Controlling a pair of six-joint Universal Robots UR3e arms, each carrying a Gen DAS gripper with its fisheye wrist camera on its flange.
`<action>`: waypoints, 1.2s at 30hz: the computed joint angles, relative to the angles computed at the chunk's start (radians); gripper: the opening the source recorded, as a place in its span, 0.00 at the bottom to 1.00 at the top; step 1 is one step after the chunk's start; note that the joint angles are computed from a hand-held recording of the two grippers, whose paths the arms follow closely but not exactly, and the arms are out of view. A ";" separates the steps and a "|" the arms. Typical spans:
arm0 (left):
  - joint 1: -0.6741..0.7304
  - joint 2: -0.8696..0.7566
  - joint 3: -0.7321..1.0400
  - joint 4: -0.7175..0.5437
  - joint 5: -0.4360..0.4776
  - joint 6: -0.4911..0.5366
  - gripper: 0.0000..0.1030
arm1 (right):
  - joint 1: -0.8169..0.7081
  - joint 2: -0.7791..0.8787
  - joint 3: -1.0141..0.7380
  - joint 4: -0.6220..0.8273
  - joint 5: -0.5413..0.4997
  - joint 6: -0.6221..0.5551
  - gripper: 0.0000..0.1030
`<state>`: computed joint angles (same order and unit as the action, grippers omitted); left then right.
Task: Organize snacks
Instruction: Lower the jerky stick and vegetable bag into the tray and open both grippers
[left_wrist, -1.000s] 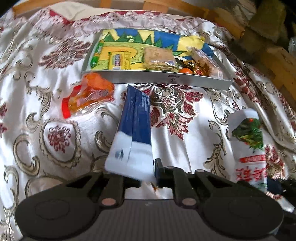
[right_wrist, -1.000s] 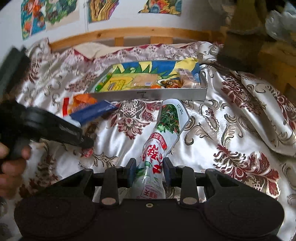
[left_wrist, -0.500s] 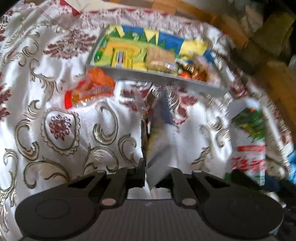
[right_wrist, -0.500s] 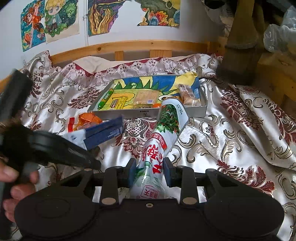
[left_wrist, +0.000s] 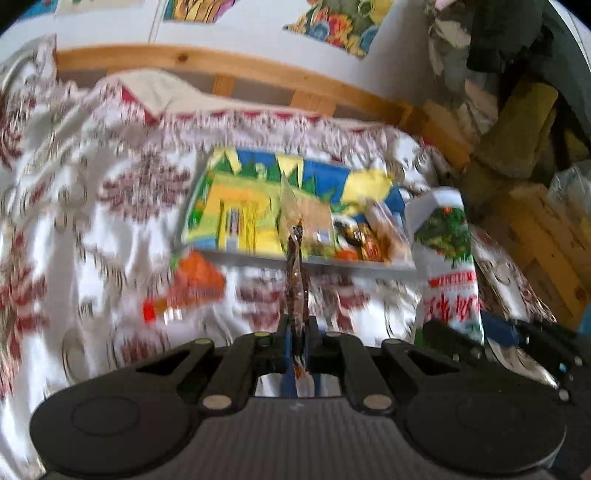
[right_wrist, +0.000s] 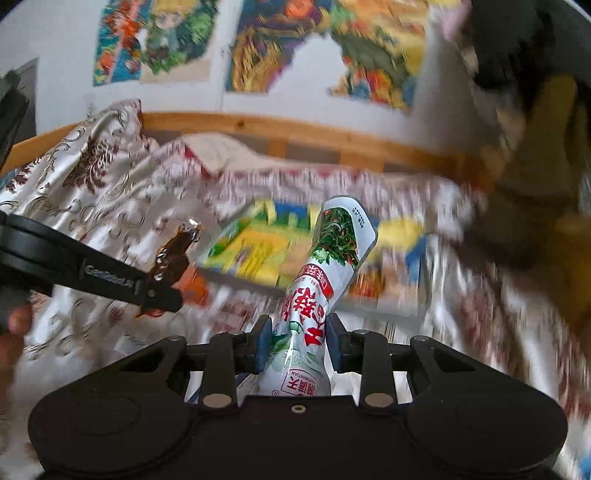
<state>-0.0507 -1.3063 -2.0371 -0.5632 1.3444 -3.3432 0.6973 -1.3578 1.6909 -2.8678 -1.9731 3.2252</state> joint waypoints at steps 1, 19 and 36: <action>0.003 -0.039 0.025 0.029 0.002 0.000 0.06 | -0.028 0.033 0.009 -0.095 0.026 -0.050 0.32; -0.012 -0.972 1.026 -0.180 -0.069 0.041 0.06 | -0.342 0.553 -0.540 -0.044 0.317 -0.024 0.33; -0.099 -0.781 0.732 0.013 0.211 0.026 0.81 | -0.300 0.478 -0.362 -0.236 0.204 -0.004 0.81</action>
<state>-0.1498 -2.0869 -1.3053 -0.5499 1.5556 -3.3172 0.3970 -0.8794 1.3291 -3.1040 -1.7687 3.2214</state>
